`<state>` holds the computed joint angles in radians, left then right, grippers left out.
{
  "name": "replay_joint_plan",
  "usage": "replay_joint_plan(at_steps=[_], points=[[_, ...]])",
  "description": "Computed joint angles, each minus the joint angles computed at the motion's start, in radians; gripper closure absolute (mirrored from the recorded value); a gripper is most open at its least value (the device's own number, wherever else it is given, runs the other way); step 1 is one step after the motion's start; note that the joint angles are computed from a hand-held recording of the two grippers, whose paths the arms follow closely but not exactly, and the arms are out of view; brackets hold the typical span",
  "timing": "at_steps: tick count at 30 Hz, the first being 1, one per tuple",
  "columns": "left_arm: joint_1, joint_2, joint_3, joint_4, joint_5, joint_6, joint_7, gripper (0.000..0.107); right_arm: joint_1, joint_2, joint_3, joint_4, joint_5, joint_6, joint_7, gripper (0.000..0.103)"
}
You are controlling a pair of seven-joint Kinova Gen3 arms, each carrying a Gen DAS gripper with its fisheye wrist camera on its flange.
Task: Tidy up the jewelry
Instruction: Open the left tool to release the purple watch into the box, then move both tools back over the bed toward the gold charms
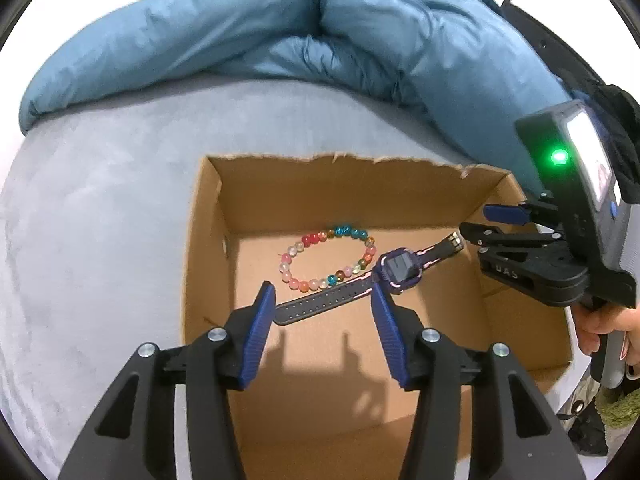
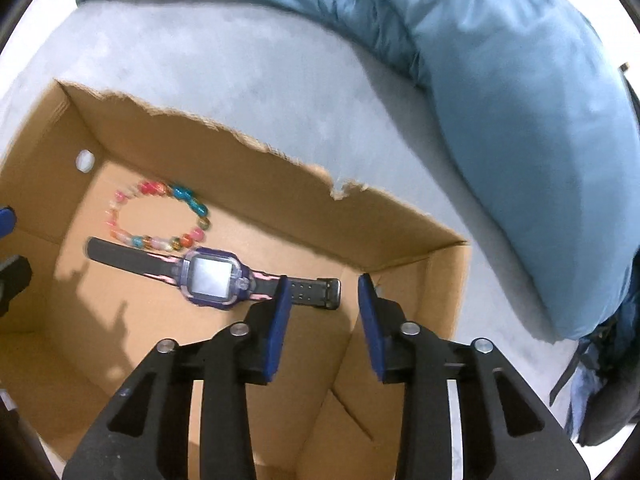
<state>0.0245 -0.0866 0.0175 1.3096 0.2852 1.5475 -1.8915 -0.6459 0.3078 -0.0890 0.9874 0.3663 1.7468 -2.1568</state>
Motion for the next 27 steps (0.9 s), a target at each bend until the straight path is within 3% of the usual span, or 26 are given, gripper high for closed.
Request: replay_joint_plan(at_steps=[2,8,11,14,19,22,25,27], points=[[-0.010,-0.027,-0.019,-0.014,0.019,0.008,-0.017,0.056,-0.012,-0.055,-0.036,0.008,0.023,-0.011,-0.030,0.059],[-0.028,-0.200,-0.141,0.039,0.082,-0.008,-0.170,0.036,0.053,-0.321,-0.301,0.176,0.170,-0.139,-0.264,0.026],[-0.019,-0.293,-0.230,0.102,0.102,0.023,-0.242,0.029,0.107,-0.441,-0.421,0.292,0.206,-0.179,-0.386,0.016],[-0.005,-0.377,-0.289,0.181,0.080,0.064,-0.287,0.024,0.211,-0.561,-0.560,0.425,0.149,-0.209,-0.508,0.011],[-0.022,-0.473,-0.251,0.372,-0.060,0.078,-0.299,0.022,0.305,-0.637,-0.733,0.556,0.028,-0.205,-0.711,0.010],[-0.053,-0.510,-0.171,0.500,-0.157,0.005,-0.283,0.022,0.283,-0.612,-0.728,0.668,-0.045,-0.249,-0.833,0.010],[-0.057,-0.529,-0.116,0.577,-0.220,-0.063,-0.269,0.022,0.235,-0.564,-0.743,0.727,-0.017,-0.259,-0.941,0.010],[-0.049,-0.533,-0.127,0.595,-0.217,-0.081,-0.251,0.018,0.155,-0.503,-0.726,0.735,0.015,-0.221,-1.015,0.010]])
